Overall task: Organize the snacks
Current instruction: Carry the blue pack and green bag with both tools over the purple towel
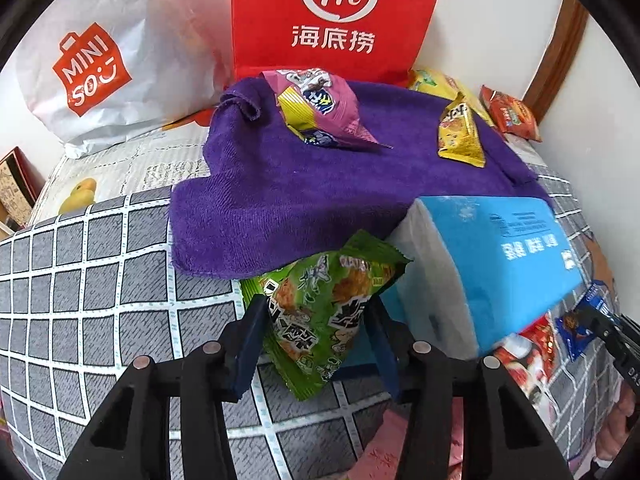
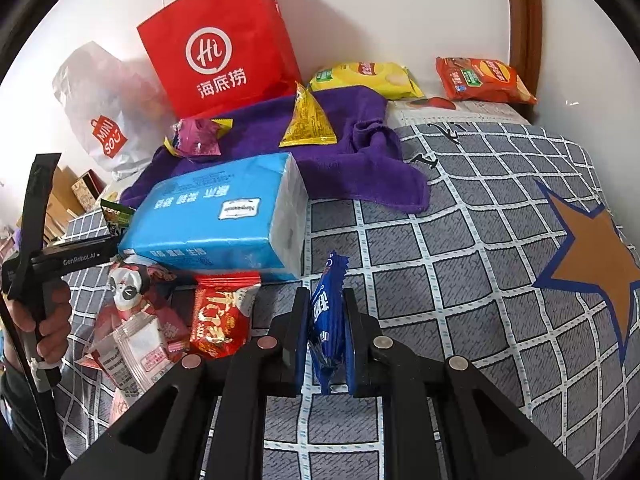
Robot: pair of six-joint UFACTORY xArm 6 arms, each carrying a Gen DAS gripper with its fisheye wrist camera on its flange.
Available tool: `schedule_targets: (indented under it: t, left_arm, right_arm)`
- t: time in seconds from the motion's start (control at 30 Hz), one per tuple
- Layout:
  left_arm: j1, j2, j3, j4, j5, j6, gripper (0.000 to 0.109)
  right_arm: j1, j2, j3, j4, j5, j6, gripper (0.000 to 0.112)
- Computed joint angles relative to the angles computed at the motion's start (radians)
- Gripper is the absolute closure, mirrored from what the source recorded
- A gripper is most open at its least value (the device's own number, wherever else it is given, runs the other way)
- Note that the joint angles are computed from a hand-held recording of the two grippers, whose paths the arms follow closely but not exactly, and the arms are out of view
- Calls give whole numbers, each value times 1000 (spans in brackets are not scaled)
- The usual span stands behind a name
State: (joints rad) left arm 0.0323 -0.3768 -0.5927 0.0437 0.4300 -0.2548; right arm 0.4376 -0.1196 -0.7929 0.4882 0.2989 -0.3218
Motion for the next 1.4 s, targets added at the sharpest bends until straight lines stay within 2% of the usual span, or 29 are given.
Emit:
schedule_targets:
  t: [0.33, 0.67, 1.03, 1.4]
  left_arm:
    - [-13, -202, 86, 25, 79, -36, 62]
    - [-85, -365, 112, -12, 166, -58, 62]
    - [-140, -352, 27, 26, 179, -111, 62]
    - [-146, -252, -111, 61, 180, -113, 62]
  right_arm:
    - [29, -80, 50, -34, -12, 49, 98]
    - [48, -157, 57, -115, 17, 132, 98]
    - [64, -153, -35, -172, 53, 161, 98]
    - [72, -46, -217, -189, 79, 140, 98]
